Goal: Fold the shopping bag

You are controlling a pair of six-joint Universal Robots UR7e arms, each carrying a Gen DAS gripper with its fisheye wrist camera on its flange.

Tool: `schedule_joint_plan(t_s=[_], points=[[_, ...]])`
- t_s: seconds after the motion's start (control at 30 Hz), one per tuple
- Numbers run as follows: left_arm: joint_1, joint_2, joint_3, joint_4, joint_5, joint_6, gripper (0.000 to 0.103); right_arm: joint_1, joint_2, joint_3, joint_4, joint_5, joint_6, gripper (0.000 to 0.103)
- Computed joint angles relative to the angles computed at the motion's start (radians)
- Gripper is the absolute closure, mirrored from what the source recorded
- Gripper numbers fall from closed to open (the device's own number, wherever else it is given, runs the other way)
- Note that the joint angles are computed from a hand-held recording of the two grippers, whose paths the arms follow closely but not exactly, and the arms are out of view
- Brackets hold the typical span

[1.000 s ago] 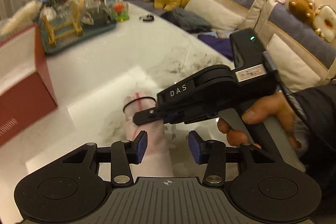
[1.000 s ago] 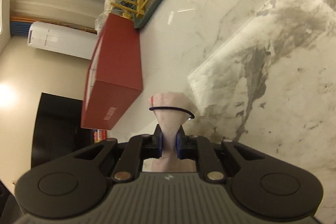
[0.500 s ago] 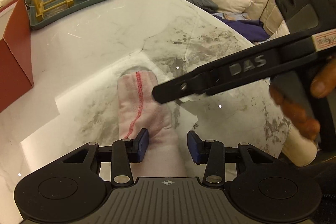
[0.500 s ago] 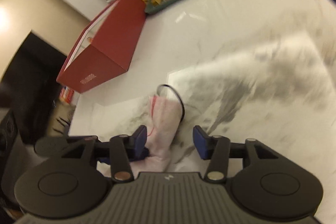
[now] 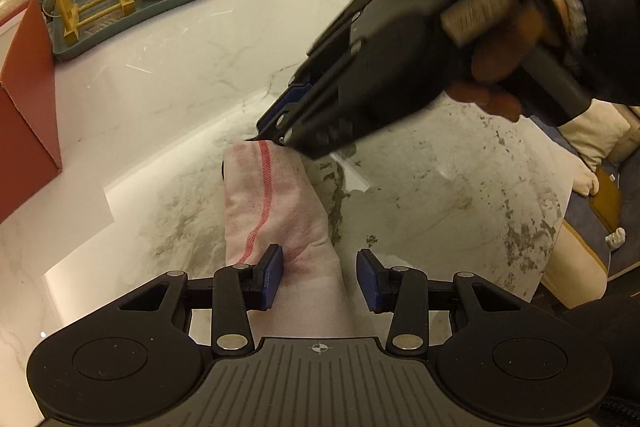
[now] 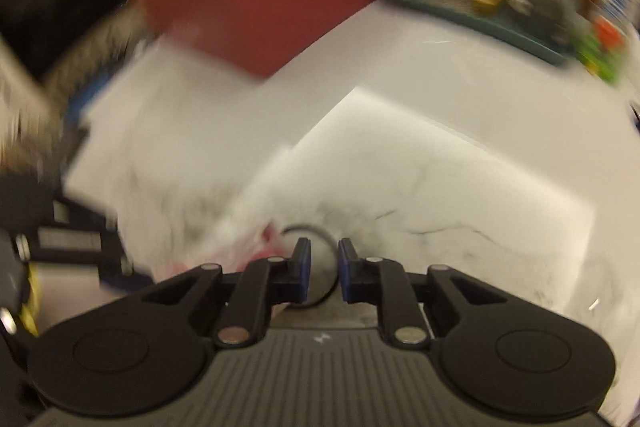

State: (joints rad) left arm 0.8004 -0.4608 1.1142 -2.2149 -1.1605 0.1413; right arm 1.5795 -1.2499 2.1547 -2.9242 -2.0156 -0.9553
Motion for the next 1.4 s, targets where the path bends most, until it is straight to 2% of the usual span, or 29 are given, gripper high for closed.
schedule_joint_plan(t_s=[0.03, 0.07, 0.13, 0.23, 0.37, 0.47, 0.67, 0.73, 0.77, 0.83, 0.87, 0.9, 1.0, 1.07, 1.1, 1.13, 1.17, 1.2, 1.33, 1.4], points=[[0.002, 0.002, -0.005, 0.003, -0.002, 0.000, 0.061, 0.017, 0.016, 0.026, -0.078, -0.037, -0.068, 0.091], [0.004, 0.004, -0.010, 0.006, -0.004, 0.000, 0.061, 0.019, 0.023, 0.039, -0.113, -0.042, -0.093, 0.103], [0.005, 0.006, -0.017, 0.015, -0.007, 0.002, 0.061, 0.014, 0.012, 0.036, -0.086, -0.031, -0.057, 0.103], [0.009, 0.015, -0.039, 0.039, -0.011, 0.007, 0.061, -0.002, -0.010, 0.016, -0.028, 0.001, 0.048, 0.103], [0.005, 0.021, -0.055, 0.071, -0.006, 0.025, 0.061, -0.006, -0.071, 0.017, 0.046, 0.074, 0.074, 0.103], [0.005, 0.028, -0.074, 0.098, -0.005, 0.035, 0.061, 0.013, -0.104, 0.028, 0.104, 0.077, 0.024, 0.103], [0.007, 0.031, -0.082, 0.109, -0.005, 0.039, 0.061, 0.039, -0.168, 0.074, 0.148, 0.100, -0.076, 0.103], [0.007, 0.034, -0.091, 0.118, -0.004, 0.045, 0.061, 0.039, -0.175, 0.081, 0.126, 0.091, -0.077, 0.103], [0.008, 0.037, -0.100, 0.128, -0.006, 0.049, 0.061, 0.027, -0.177, 0.076, 0.119, 0.103, -0.051, 0.103], [0.009, 0.045, -0.118, 0.151, -0.008, 0.057, 0.061, -0.003, -0.173, 0.042, 0.145, 0.140, 0.057, 0.095], [0.008, 0.050, -0.131, 0.165, -0.006, 0.062, 0.061, -0.019, -0.162, 0.021, 0.155, 0.148, 0.111, 0.079], [0.007, 0.056, -0.143, 0.180, -0.004, 0.067, 0.061, -0.027, -0.147, 0.012, 0.131, 0.145, 0.137, 0.072], [0.004, 0.057, -0.144, 0.183, 0.002, 0.064, 0.061, -0.040, -0.093, -0.019, 0.119, 0.121, 0.170, 0.073], [0.001, 0.056, -0.139, 0.180, 0.006, 0.061, 0.061, -0.030, -0.053, -0.021, 0.095, 0.069, 0.134, 0.073], [0.001, 0.056, -0.138, 0.179, 0.007, 0.059, 0.061, -0.022, -0.035, -0.012, 0.063, 0.038, 0.092, 0.074], [0.001, 0.055, -0.136, 0.177, 0.006, 0.057, 0.061, -0.011, -0.021, 0.011, 0.001, 0.010, 0.013, 0.074], [0.000, 0.054, -0.136, 0.177, 0.006, 0.055, 0.061, 0.002, -0.008, 0.030, -0.051, -0.016, -0.054, 0.079], [0.001, 0.055, -0.138, 0.179, 0.005, 0.054, 0.061, 0.012, -0.003, 0.036, -0.061, -0.034, -0.079, 0.103], [0.001, 0.054, -0.137, 0.179, 0.001, 0.046, 0.061, 0.021, -0.010, 0.032, -0.029, -0.040, -0.020, 0.103], [0.001, 0.052, -0.135, 0.177, 0.000, 0.045, 0.061, 0.010, -0.047, 0.029, 0.019, 0.016, 0.042, 0.103]])
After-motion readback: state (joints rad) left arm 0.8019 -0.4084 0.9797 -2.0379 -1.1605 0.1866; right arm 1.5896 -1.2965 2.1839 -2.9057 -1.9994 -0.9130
